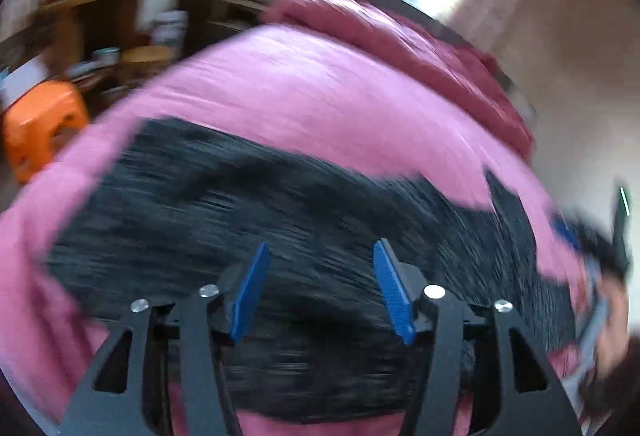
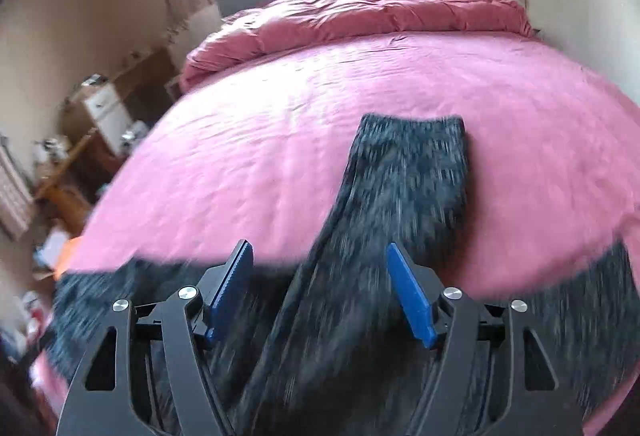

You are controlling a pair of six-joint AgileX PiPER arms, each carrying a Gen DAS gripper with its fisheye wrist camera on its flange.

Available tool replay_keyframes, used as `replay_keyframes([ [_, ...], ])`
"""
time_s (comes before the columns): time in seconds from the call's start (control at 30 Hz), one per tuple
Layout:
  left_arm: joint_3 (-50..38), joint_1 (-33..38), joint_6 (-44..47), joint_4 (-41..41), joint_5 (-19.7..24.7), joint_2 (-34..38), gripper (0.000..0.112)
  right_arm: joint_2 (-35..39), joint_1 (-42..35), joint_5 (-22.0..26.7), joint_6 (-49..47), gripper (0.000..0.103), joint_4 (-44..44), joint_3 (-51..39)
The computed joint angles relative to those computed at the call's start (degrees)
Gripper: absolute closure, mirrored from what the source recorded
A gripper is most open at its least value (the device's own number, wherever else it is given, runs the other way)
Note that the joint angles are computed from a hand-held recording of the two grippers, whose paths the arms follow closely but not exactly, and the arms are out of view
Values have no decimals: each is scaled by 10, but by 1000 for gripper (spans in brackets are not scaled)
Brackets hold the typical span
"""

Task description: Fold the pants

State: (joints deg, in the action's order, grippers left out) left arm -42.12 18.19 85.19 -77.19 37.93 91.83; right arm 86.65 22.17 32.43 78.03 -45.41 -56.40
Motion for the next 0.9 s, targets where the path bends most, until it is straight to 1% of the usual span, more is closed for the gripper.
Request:
replay_keyframes([
  [0.03,1,-33,16,-1,3,7,54,35,-15,11,-27,38,14,-37],
  [0.07,7,-61,34,-10,-6,8,52,84,-29,31,-54,42,27,-87],
  [0.1,18,-91,68,-29,-18,6,48,122,-42,47,-80,42,41,-131],
  [0.13,30,-115,113,-52,-21,4,46,147,-49,60,-102,42,56,-162],
  [0.2,52,-140,165,-78,-23,-4,44,223,-63,102,-154,42,88,-252],
  [0.27,70,-151,223,-91,1,2,42,287,-69,164,-191,43,119,-331],
  [0.3,80,-156,250,-99,5,-1,42,316,-75,185,-199,43,127,-360],
  [0.37,103,-166,289,-106,16,-15,39,354,-88,209,-214,43,149,-400],
  [0.43,111,-178,305,-99,24,-22,38,364,-90,218,-204,44,140,-409],
  [0.47,115,-185,309,-98,25,-27,38,365,-89,225,-202,54,138,-412],
  [0.53,120,-203,307,-92,29,-32,38,363,-89,238,-202,66,134,-414],
  [0.57,120,-208,309,-97,33,-32,37,352,-93,234,-202,71,137,-398],
  [0.6,121,-219,310,-103,28,-33,37,343,-96,232,-202,74,139,-386],
  [0.63,117,-235,309,-109,14,-33,37,328,-101,223,-202,79,141,-364],
  [0.67,116,-254,312,-120,-4,-35,37,317,-105,214,-199,86,141,-348],
  [0.7,109,-267,314,-129,-14,-30,37,306,-112,204,-198,91,145,-334],
  [0.73,105,-282,308,-126,-22,-31,37,293,-118,193,-200,93,151,-318],
  [0.8,105,-303,299,-121,-33,-40,38,260,-134,159,-200,94,163,-277],
  [0.83,110,-322,308,-134,-49,-49,39,234,-141,138,-194,94,165,-246],
  [0.87,110,-337,318,-145,-66,-50,48,216,-143,129,-189,95,165,-229],
  [0.9,110,-364,319,-157,-92,-54,60,199,-146,120,-185,95,164,-211],
])
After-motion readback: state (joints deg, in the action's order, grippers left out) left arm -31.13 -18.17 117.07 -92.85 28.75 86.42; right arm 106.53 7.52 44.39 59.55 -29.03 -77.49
